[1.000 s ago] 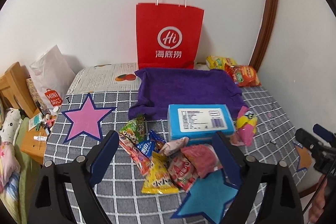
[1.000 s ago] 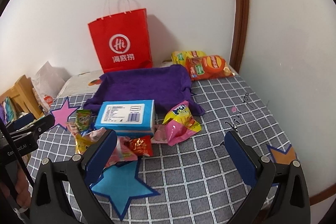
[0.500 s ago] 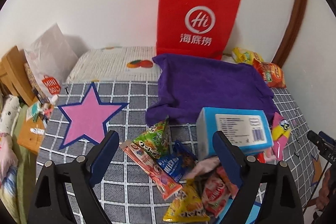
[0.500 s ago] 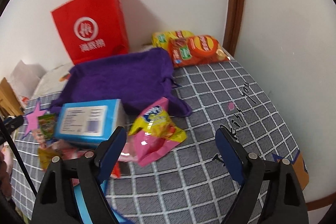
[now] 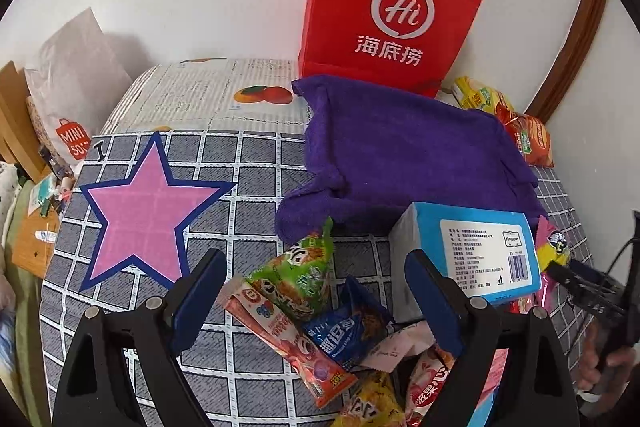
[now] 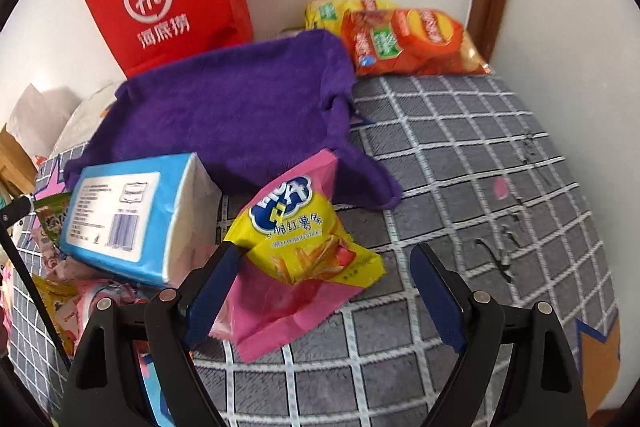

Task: Organize snacks
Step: 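Move both grippers down toward the snack packets beside the blue tissue box, then grasp the yellow-pink chip bag with the right gripper while the left gripper grasps the green snack packet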

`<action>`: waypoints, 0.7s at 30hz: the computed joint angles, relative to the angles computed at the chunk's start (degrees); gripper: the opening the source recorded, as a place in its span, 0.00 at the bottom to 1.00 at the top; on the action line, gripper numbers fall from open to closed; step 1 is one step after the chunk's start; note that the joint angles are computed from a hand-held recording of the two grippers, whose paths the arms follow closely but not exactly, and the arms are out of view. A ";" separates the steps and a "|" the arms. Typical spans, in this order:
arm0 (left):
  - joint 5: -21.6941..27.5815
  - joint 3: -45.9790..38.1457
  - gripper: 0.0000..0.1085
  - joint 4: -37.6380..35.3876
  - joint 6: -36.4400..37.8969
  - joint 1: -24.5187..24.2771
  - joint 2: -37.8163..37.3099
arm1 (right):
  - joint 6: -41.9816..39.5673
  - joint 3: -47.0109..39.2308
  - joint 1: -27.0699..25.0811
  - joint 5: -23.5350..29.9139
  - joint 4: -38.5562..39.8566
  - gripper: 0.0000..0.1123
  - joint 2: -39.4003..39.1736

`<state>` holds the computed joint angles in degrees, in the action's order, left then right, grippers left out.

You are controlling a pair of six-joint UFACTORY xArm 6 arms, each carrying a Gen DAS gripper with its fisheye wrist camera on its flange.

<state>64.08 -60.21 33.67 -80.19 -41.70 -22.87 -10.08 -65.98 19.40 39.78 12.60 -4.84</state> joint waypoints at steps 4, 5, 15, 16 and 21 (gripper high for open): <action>-0.50 2.15 0.83 -0.88 0.25 1.03 -2.26 | -3.16 -2.40 0.52 2.26 3.44 0.77 3.30; -0.29 2.32 0.83 -0.99 0.44 1.13 -2.46 | -3.61 -2.59 0.76 2.09 3.51 0.77 3.91; -1.46 4.70 0.83 -3.27 2.85 2.89 -2.66 | -6.47 0.25 0.70 -0.54 5.86 0.47 1.34; -1.66 4.52 0.82 -3.44 3.43 3.08 -2.04 | -6.50 0.72 0.62 -0.72 5.99 0.46 0.66; -2.19 3.15 0.82 -5.21 7.25 4.87 1.90 | -6.82 2.45 -0.20 -0.84 7.19 0.41 -2.18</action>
